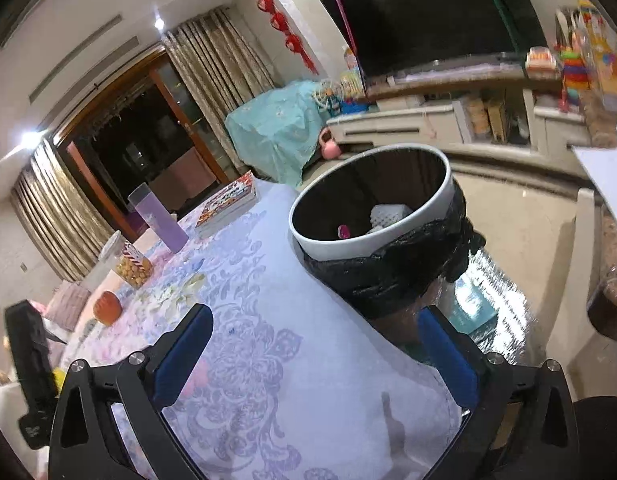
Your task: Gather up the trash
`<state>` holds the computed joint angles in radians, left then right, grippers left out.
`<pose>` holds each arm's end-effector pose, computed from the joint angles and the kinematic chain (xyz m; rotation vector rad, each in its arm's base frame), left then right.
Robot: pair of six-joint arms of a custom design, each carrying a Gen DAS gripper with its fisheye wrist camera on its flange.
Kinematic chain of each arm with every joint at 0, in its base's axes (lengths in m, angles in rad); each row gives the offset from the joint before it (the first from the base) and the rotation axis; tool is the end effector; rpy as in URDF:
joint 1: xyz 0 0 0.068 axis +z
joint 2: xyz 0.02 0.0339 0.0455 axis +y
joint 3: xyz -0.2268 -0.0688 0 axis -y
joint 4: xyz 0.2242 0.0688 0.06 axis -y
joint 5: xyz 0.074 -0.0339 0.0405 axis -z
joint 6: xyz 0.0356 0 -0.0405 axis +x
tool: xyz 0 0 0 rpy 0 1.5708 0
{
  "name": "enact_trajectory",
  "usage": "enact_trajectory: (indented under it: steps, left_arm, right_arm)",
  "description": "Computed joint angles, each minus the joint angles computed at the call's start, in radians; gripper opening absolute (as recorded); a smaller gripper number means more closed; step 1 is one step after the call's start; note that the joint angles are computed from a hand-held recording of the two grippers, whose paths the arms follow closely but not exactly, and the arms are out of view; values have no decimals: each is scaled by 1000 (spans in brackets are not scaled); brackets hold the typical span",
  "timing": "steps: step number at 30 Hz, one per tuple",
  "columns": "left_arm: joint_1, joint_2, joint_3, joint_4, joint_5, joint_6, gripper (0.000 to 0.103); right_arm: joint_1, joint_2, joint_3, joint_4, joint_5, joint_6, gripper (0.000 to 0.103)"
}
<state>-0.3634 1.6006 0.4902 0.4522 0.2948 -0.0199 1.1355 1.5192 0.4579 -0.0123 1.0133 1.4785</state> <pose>0.2446 -0.1041 0.0999 0.5445 2.1825 -0.5368 0.1178 0.1816 0.0919 0.6315 1.9616 0.2048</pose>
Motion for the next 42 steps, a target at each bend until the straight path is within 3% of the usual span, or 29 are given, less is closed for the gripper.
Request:
enact_trajectory:
  steps: [2, 4, 5, 6, 7, 8, 9, 17, 24, 42]
  left_arm:
    - [-10, -90, -75, 67, -45, 24, 90]
    - [-18, -218, -183, 168, -110, 50, 103]
    - [-18, -254, -220, 208, -133, 53, 103]
    - [-14, -300, -271, 264, -162, 55, 103]
    - [-7, -325, -299, 291, -171, 60, 103]
    - [-2, -340, -319, 309, -178, 65, 103]
    - [2, -345, -332, 317, -186, 70, 103]
    - [21, -284, -377, 381, -197, 41, 103]
    - [-4, -309, -432, 424, -249, 49, 103]
    - [-8, -385, -461, 387, -280, 50, 103]
  right_arm:
    - [40, 26, 96, -193, 70, 60, 103]
    - [90, 72, 225, -461, 154, 182, 103]
    - [128, 124, 332, -701, 211, 331, 103]
    - [151, 172, 402, -856, 240, 443, 103]
    - [184, 255, 506, -1107, 275, 639, 103]
    - [199, 304, 561, -1238, 288, 741, 103]
    - [206, 318, 581, -1273, 287, 754, 103]
    - [219, 493, 684, -1349, 281, 872, 103]
    - [214, 468, 652, -1187, 244, 716, 103]
    - [233, 487, 652, -1172, 245, 733, 103]
